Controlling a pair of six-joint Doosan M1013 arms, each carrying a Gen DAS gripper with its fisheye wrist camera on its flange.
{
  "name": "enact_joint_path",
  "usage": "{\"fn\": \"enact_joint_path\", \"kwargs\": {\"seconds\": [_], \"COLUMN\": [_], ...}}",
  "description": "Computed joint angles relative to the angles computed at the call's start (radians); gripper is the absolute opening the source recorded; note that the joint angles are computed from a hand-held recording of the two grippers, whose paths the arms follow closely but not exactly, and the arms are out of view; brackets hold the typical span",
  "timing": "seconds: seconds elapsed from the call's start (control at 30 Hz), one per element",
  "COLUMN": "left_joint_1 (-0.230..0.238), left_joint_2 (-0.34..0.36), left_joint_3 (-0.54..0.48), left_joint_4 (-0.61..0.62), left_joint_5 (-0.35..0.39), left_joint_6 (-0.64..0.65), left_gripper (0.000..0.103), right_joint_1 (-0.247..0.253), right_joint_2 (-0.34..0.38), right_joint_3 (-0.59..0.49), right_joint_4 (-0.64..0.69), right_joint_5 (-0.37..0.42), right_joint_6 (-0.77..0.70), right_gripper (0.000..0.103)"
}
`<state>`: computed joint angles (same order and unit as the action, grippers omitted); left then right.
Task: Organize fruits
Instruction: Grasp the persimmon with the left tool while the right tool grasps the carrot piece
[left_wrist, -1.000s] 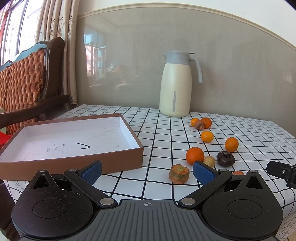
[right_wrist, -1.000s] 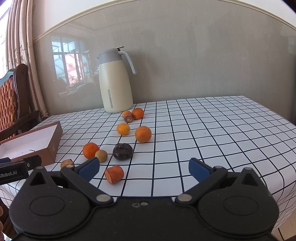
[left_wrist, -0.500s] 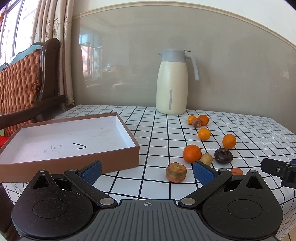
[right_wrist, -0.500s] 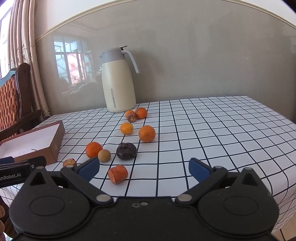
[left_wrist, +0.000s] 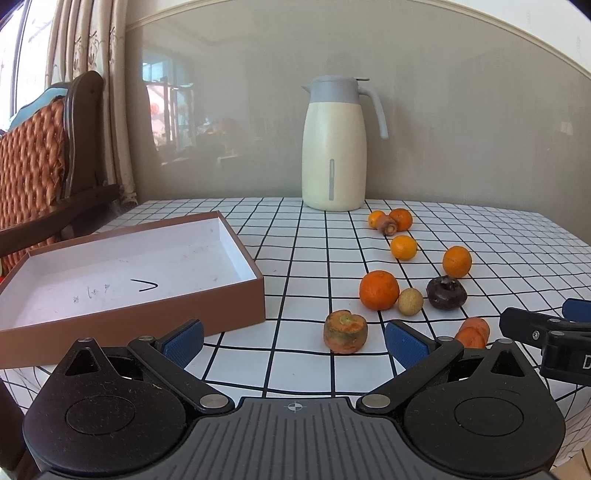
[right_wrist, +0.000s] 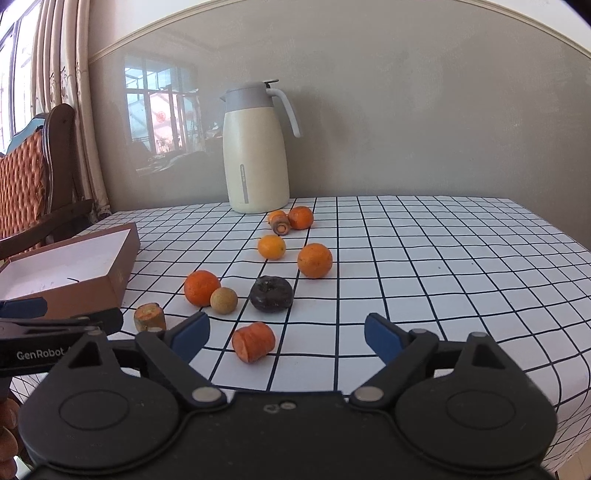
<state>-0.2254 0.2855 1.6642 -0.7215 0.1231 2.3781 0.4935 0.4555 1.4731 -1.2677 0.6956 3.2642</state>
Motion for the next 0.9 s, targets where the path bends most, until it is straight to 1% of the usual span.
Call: {"fn": "enact_joint_path", "kwargs": {"seconds": [0.07,0.13,0.2,0.27,0.33,0.4,0.47,0.5,0.53,0.6,0.67,0.77,0.83,0.9], "left_joint_1": [-0.003,-0.004,-0.007,-0.010,-0.015,-0.017,-0.021,-0.023,-0.024,-0.023,-0.025,-0.029,-0.030,-0.033], "left_joint_2": [0.007,0.014,0.020,0.026,0.031,0.036,0.040,0.042,0.045,0.049,0.053,0.058,0.063,0.067], "left_joint_3": [-0.010,-0.016,-0.023,-0.029,-0.033,-0.036,-0.040,-0.042,-0.045,-0.051,-0.054,-0.059,-0.065,-0.069], "left_joint_4": [0.116,0.133,0.206,0.232,0.276,0.265,0.300,0.340,0.334,0.285,0.299,0.404,0.443,0.507], "left_joint_5": [0.014,0.022,0.028,0.030,0.028,0.027,0.027,0.027,0.028,0.037,0.036,0.040,0.044,0.048], "left_joint_6": [-0.116,-0.139,-0.213,-0.238,-0.275,-0.256,-0.278,-0.316,-0.309,-0.264,-0.276,-0.380,-0.425,-0.490], "left_gripper": [0.103,0.103,0.103,0.103,0.103,0.103,0.103,0.103,0.103,0.103,0.103,0.103,0.103,0.103], "right_joint_1": [-0.001,-0.003,-0.007,-0.009,-0.008,-0.011,-0.014,-0.017,-0.020,-0.026,-0.031,-0.036,-0.039,-0.040], "right_joint_2": [0.004,0.008,0.013,0.017,0.024,0.028,0.035,0.036,0.037,0.040,0.043,0.047,0.049,0.053], "right_joint_3": [-0.004,-0.008,-0.017,-0.021,-0.030,-0.036,-0.045,-0.047,-0.048,-0.054,-0.059,-0.065,-0.068,-0.073], "right_joint_4": [0.000,0.006,0.037,0.048,0.056,0.069,0.094,0.103,0.114,0.142,0.167,0.208,0.224,0.239], "right_joint_5": [-0.001,-0.007,-0.015,-0.021,-0.014,-0.021,-0.024,-0.030,-0.038,-0.050,-0.055,-0.070,-0.086,-0.091], "right_joint_6": [0.002,0.000,-0.021,-0.026,-0.044,-0.059,-0.083,-0.087,-0.094,-0.114,-0.126,-0.148,-0.162,-0.179], "right_gripper": [0.081,0.074,0.073,0.073,0.070,0.067,0.066,0.062,0.055,0.046,0.044,0.041,0.035,0.033]}}
